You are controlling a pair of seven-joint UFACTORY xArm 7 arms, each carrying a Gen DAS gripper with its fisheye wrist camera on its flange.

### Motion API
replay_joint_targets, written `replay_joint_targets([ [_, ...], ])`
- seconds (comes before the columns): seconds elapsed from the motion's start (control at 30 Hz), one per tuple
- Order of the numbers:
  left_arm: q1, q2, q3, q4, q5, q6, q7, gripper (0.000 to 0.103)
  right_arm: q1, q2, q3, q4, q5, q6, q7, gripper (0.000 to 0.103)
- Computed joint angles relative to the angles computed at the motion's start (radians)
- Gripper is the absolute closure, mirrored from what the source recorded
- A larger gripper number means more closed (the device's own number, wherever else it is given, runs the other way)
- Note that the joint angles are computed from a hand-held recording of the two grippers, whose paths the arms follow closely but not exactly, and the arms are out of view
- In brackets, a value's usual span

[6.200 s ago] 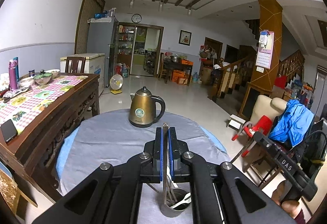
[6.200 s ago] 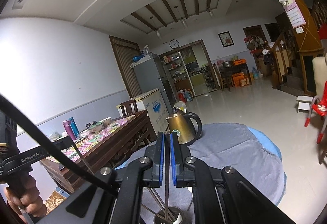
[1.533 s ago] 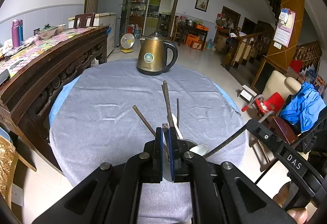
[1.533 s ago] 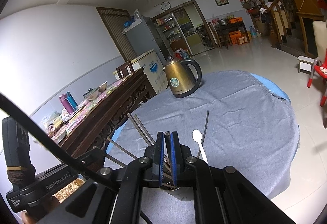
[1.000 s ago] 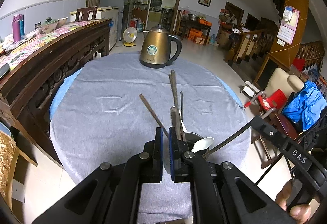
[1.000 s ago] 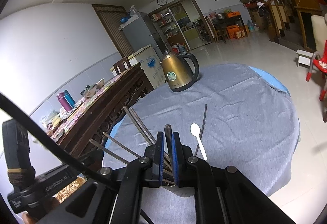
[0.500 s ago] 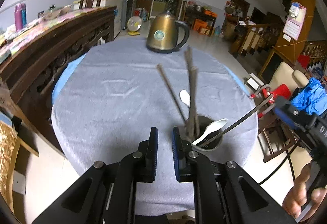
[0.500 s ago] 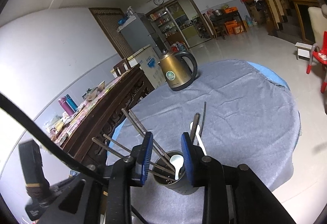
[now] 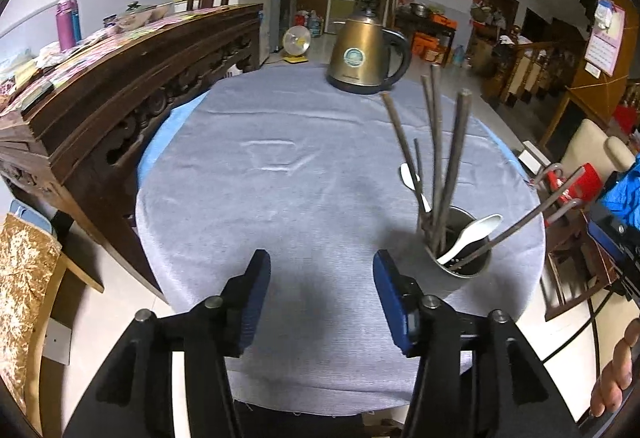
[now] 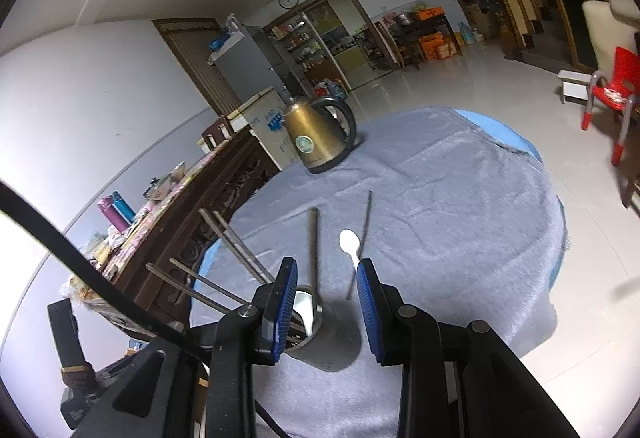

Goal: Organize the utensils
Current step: 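Raise both open tools up and away from the metal cup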

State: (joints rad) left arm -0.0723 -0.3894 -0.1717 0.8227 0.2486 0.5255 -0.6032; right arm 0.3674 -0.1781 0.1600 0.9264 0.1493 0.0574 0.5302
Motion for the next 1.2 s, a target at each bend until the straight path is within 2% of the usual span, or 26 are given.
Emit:
replay_joint_targets([
  [0.17, 0.028, -0.004, -0.026, -0.002, 0.056, 0.013, -0.045, 0.044, 0.003, -0.01, -0.016, -0.026, 0.022, 0.015, -0.006, 0.068],
  [0.23, 0.03, -0.007, -0.03, -0.004, 0.072, 0.016, -0.057, 0.044, -0.005, -0.01, -0.012, -0.031, 0.019, 0.022, 0.001, 0.055],
  [0.27, 0.031, -0.008, -0.03, -0.004, 0.079, 0.018, -0.06, 0.043, -0.017, -0.01, -0.002, -0.033, 0.007, 0.02, 0.017, 0.055],
  [0.4, 0.037, -0.008, -0.03, -0.006, 0.102, 0.019, -0.073, 0.043, -0.046, -0.008, 0.019, -0.039, -0.04, 0.021, 0.059, 0.054],
  [0.7, 0.039, 0.009, -0.019, -0.004, 0.115, 0.027, -0.081, 0.042, -0.044, 0.004, 0.008, -0.041, -0.044, 0.039, 0.078, 0.055],
  [1.2, 0.035, 0.121, 0.024, 0.022, 0.115, 0.04, -0.071, 0.042, -0.022, 0.114, -0.014, 0.015, 0.058, 0.08, 0.009, 0.055],
])
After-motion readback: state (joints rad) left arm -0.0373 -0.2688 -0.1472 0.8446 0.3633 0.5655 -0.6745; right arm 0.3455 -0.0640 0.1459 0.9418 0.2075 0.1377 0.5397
